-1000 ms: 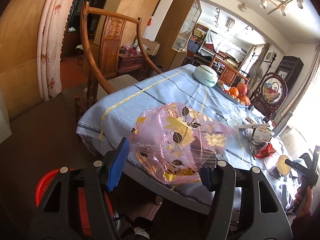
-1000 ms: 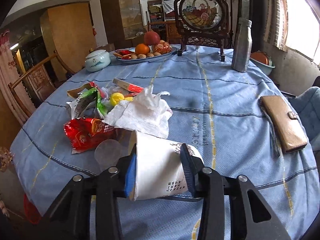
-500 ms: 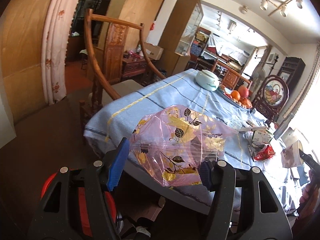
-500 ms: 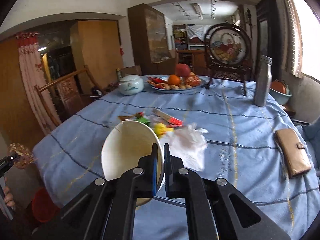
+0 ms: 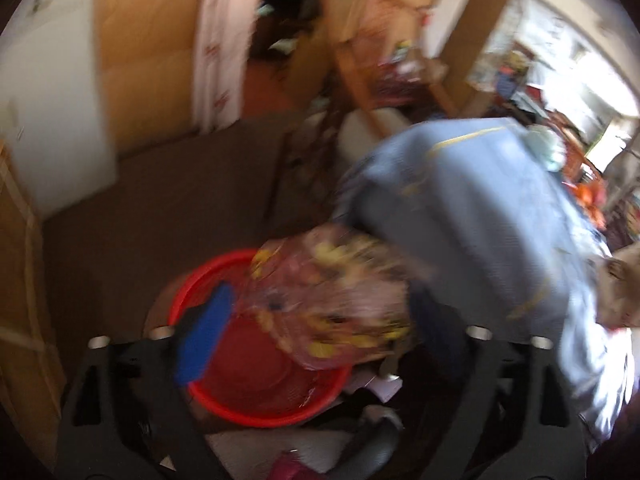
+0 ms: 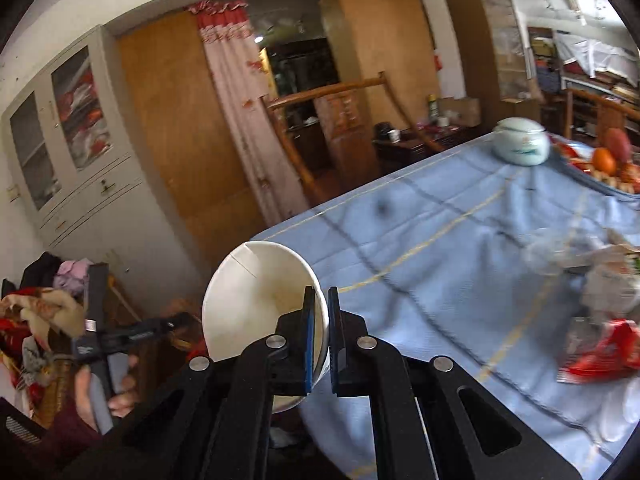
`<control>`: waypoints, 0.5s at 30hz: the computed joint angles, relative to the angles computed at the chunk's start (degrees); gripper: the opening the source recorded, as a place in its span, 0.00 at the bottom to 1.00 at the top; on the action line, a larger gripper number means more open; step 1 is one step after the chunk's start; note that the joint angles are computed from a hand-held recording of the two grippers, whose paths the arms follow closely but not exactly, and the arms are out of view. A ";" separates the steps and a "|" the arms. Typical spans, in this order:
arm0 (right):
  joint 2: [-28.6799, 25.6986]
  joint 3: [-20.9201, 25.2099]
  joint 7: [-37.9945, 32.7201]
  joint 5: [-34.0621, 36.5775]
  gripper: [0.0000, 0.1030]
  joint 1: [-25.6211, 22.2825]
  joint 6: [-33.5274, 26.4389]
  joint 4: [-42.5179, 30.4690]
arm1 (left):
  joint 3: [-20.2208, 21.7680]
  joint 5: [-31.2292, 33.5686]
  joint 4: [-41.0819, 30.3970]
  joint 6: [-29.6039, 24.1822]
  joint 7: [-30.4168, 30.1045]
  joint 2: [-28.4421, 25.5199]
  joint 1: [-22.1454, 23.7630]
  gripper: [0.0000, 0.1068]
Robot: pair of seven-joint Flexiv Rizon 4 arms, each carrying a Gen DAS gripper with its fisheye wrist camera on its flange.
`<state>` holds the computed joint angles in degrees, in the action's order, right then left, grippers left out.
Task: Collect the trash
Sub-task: 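Carry the bag and cup to the red wastebasket and release both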
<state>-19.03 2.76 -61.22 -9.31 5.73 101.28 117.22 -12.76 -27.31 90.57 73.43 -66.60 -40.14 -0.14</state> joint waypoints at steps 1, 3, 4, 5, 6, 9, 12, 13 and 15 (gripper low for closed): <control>-1.11 2.05 -0.11 -0.55 0.06 -1.17 -1.28 -1.54 | 1.31 0.08 -1.14 -1.62 -1.65 -0.81 -0.43 0.88; -3.13 3.76 -0.05 -1.14 0.06 -1.15 -3.56 -4.37 | 1.54 -0.86 -3.43 -6.70 -3.43 -2.63 0.51 0.88; -4.21 4.79 -0.23 -1.43 0.06 -1.32 -4.87 -5.97 | 1.09 -1.67 -4.21 -8.81 -3.76 -3.33 1.24 0.88; -5.47 5.83 -0.51 -1.61 0.06 -1.57 -6.25 -7.83 | 1.16 -2.34 -4.82 -10.12 -4.61 -3.93 1.57 0.88; -6.09 6.51 -0.67 -1.58 0.06 -1.33 -7.31 -8.98 | 1.50 -2.73 -5.00 -9.99 -5.54 -4.24 1.54 0.88; -11.18 12.17 -4.12 -1.22 0.06 -3.56 -12.84 -16.15 | 2.31 -3.43 -3.72 -4.79 -7.95 -4.04 1.30 0.88; -16.20 17.39 -9.12 0.33 0.09 -4.56 -19.15 -22.97 | 3.63 -2.89 -1.97 1.01 -11.29 -3.28 0.82 0.88; -18.02 18.32 -10.59 0.54 0.09 -4.19 -21.51 -25.42 | 4.02 -2.45 -1.89 2.03 -12.40 -3.23 0.73 0.88; -20.53 17.21 -12.02 0.01 0.13 -1.66 -25.18 -29.10 | 5.34 -1.34 -1.44 4.35 -14.93 -3.10 0.48 0.88</control>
